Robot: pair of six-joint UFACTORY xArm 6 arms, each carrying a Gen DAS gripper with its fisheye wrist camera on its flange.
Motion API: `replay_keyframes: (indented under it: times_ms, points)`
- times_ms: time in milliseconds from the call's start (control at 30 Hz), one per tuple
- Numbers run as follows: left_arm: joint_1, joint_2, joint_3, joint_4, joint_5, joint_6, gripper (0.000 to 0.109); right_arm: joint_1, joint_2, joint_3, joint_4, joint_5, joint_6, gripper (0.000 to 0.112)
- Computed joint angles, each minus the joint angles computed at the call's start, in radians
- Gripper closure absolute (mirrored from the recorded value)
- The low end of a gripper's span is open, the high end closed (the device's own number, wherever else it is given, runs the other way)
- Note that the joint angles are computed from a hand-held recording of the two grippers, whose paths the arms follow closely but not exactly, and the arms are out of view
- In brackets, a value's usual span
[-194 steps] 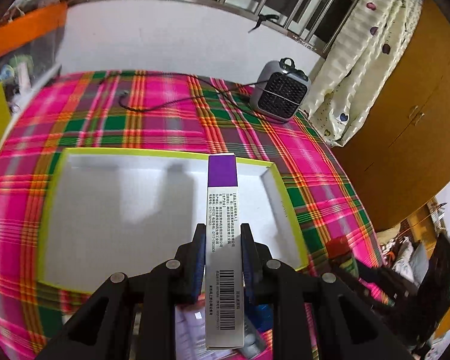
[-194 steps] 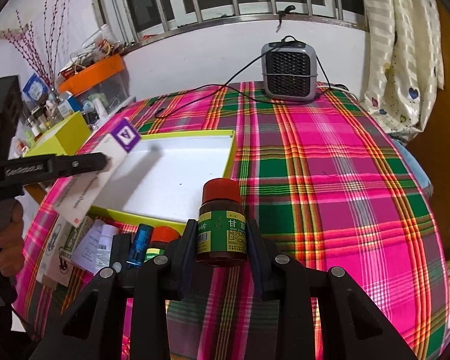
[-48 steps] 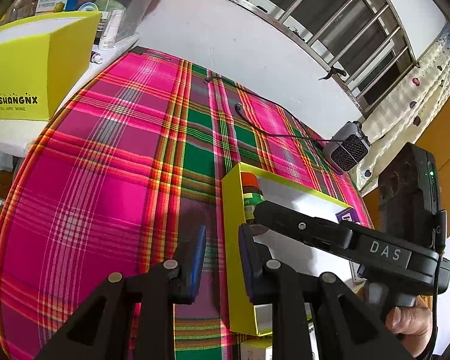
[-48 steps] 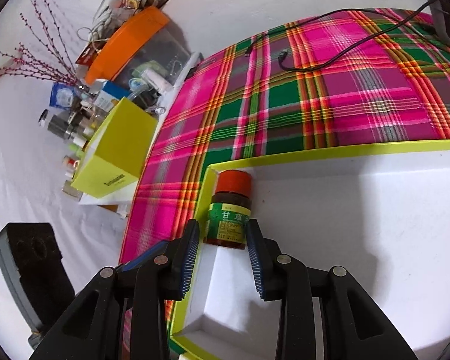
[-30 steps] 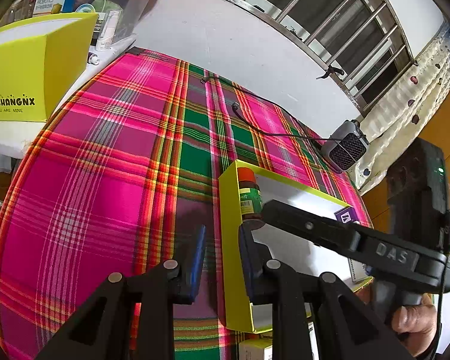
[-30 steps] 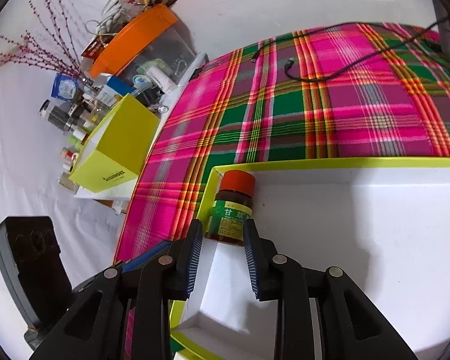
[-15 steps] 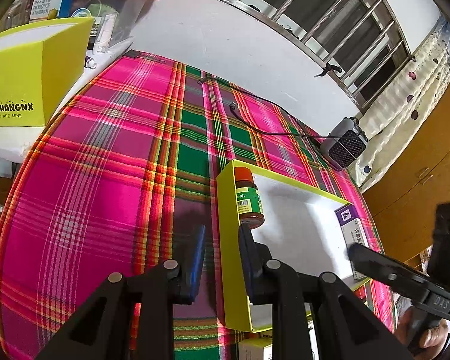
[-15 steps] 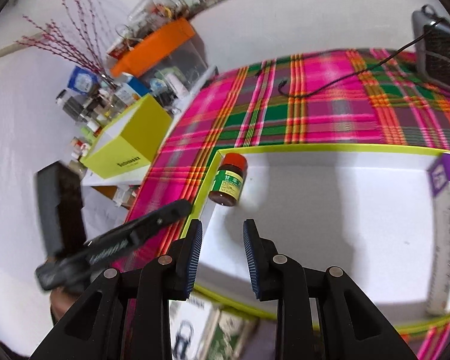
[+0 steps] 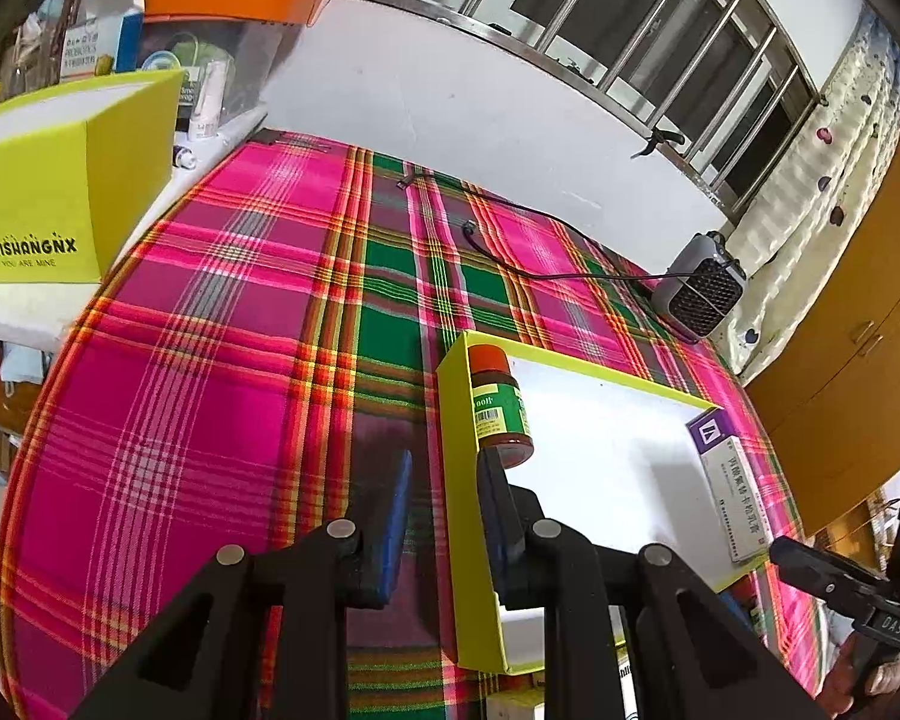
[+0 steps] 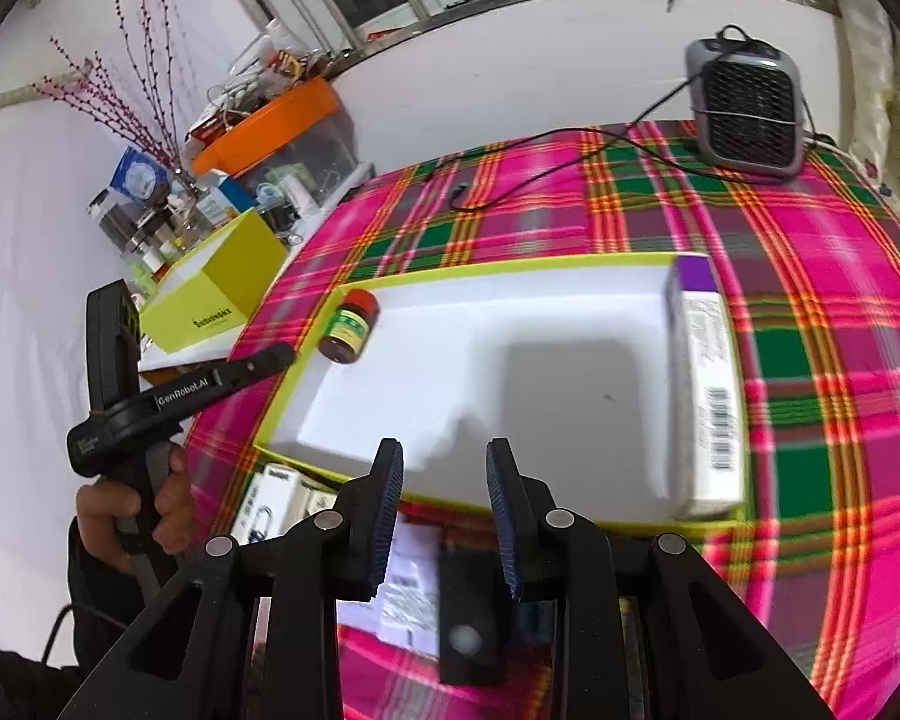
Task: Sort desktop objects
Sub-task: 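Withdraw both tools from the tray back toward the remaining items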
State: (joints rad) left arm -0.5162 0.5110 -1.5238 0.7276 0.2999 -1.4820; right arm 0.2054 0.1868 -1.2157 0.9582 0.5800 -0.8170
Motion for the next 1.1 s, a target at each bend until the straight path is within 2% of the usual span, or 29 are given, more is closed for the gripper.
replay_keyframes:
  times_ms: [233, 567, 700, 933, 1100]
  points:
    - [-0.031, -0.039, 0.008, 0.126, 0.062, -0.095, 0.086, -0.021, -0.037, 0.046, 0.031, -0.014, -0.051, 0.082]
    - [-0.084, -0.119, 0.076, 0.194, 0.128, -0.155, 0.086, -0.046, -0.070, 0.089, 0.068, -0.044, -0.087, 0.082]
    - [-0.099, -0.144, 0.105, 0.199, 0.148, -0.172, 0.086, -0.064, -0.079, 0.096, 0.088, -0.047, -0.095, 0.082]
    - [-0.128, -0.166, 0.149, 0.161, 0.150, -0.149, 0.086, -0.071, -0.090, 0.128, 0.042, -0.052, -0.070, 0.082]
    - [-0.148, -0.183, 0.174, 0.149, 0.147, -0.132, 0.081, -0.067, -0.094, 0.152, 0.010, -0.059, -0.054, 0.082]
